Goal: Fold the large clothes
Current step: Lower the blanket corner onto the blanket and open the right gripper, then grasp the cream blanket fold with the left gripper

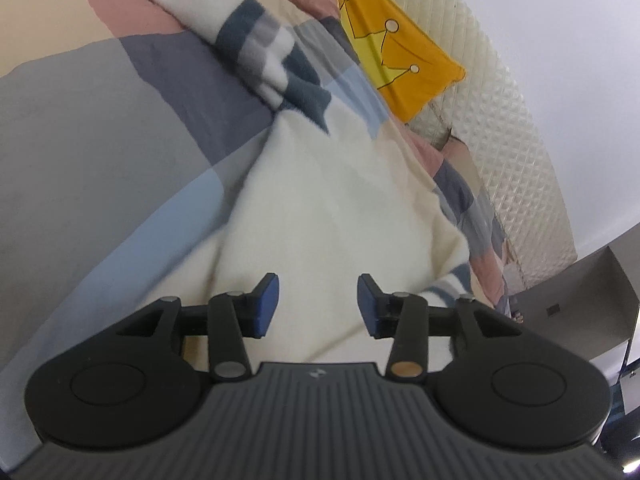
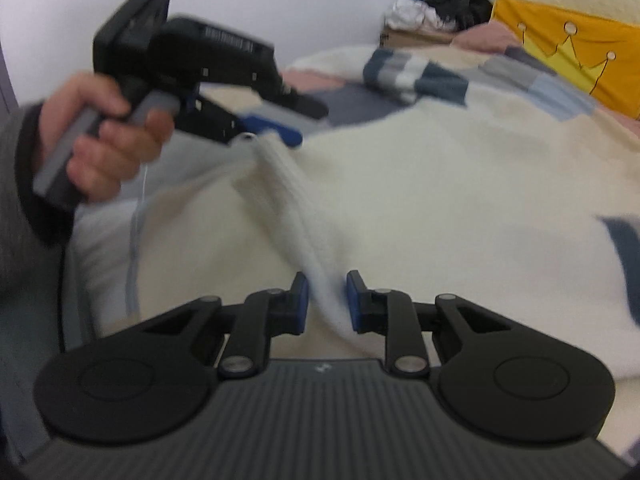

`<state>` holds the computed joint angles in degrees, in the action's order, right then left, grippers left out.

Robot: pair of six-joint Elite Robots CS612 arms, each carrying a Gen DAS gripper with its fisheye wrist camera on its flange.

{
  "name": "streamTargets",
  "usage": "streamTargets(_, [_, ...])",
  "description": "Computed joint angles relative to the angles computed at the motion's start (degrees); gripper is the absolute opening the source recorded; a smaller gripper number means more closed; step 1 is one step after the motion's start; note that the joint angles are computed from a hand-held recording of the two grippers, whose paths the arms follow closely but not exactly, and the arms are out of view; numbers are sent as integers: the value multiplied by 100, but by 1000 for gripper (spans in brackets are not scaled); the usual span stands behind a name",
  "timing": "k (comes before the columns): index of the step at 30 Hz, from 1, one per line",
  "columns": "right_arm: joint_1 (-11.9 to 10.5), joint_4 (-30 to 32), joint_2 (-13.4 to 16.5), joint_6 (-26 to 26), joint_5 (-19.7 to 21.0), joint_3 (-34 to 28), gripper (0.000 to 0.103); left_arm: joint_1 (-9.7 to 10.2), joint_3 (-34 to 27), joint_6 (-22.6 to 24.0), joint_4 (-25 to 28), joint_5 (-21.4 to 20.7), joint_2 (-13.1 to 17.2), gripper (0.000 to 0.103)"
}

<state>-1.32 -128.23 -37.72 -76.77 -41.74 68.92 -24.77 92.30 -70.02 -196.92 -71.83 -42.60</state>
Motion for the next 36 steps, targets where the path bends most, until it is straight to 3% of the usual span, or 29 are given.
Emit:
streamTargets(3, [-1,-59,-62,172,-227,97,23,-16,52,55,343,-187,-92,61])
streamTargets(7, [-58,-468,-189,574,-384,369,24,-69,123,67,657,-390,-176,62])
streamTargets(10, [-107,-744,-246,925,-351,493,27,-95,164,118,600,-577,-188,62])
streamTargets(12, [-152,-834,-250,1280,-199,496,36,-143,206,178,553,-525,-209,61])
streamTargets(14, [-217,-745,-246,1522,81,468,55,-162,233,191,559,-593,-228,61])
streamTargets(20, [-262,-697,-95,2296,863,281,58,-203,167,344,757,-711,-211,60])
streamTargets(21, [-224,-766,-64,2486,846,251,57,-204,137,387,831,-727,-202,60])
streamTargets(23, [-149,-1004,-47,2591,659,278,35,-201,91,426,1005,-768,-191,57])
streamTargets(25, [-73,-1118,-37,2592,362,294,23,-191,68,420,1032,-849,-168,56])
streamTargets(30, [130,-1087,41,2756,-863,255,20,-120,-55,351,915,-1254,-33,56])
streamTargets(36, [151,-975,91,3087,-938,164,20,-240,-233,567,1137,-1011,82,56])
